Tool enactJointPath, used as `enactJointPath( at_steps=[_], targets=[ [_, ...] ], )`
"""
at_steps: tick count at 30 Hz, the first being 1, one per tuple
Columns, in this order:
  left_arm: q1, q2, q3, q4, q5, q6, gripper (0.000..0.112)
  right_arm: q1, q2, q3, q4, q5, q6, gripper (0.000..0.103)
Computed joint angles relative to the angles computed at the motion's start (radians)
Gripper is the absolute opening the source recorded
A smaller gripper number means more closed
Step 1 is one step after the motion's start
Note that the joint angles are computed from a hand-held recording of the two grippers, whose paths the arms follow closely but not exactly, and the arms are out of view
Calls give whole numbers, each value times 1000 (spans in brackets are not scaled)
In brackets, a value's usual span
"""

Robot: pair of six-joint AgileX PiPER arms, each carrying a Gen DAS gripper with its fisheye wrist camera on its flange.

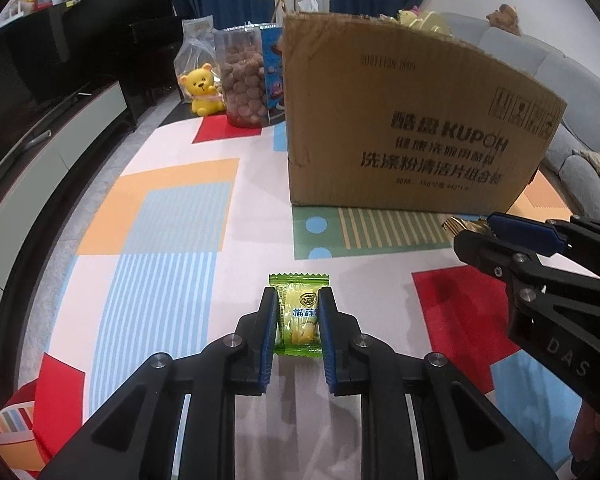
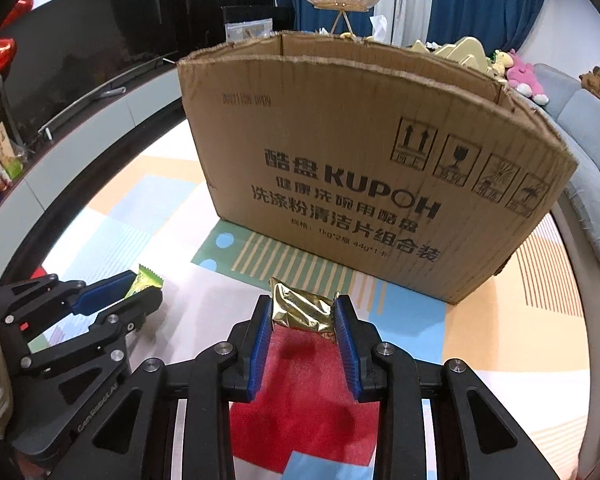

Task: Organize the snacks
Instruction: 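Carry both held candies up and over the open cardboard box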

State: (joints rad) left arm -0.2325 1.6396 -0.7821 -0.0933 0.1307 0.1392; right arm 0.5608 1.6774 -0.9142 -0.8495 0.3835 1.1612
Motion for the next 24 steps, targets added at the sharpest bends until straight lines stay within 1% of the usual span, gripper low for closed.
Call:
enactJointPath(
  at_steps=[11, 19, 24],
  targets=[
    [-20, -117, -26, 113, 92, -147, 21, 70, -150, 6, -11, 117, 10, 33],
    [-59, -187, -67, 224, 157, -274, 21, 90, -246, 7, -1, 185, 2, 33],
    [-96, -220, -108, 286, 200, -346, 21, 106, -284, 11, -30, 214, 29, 33]
  ],
)
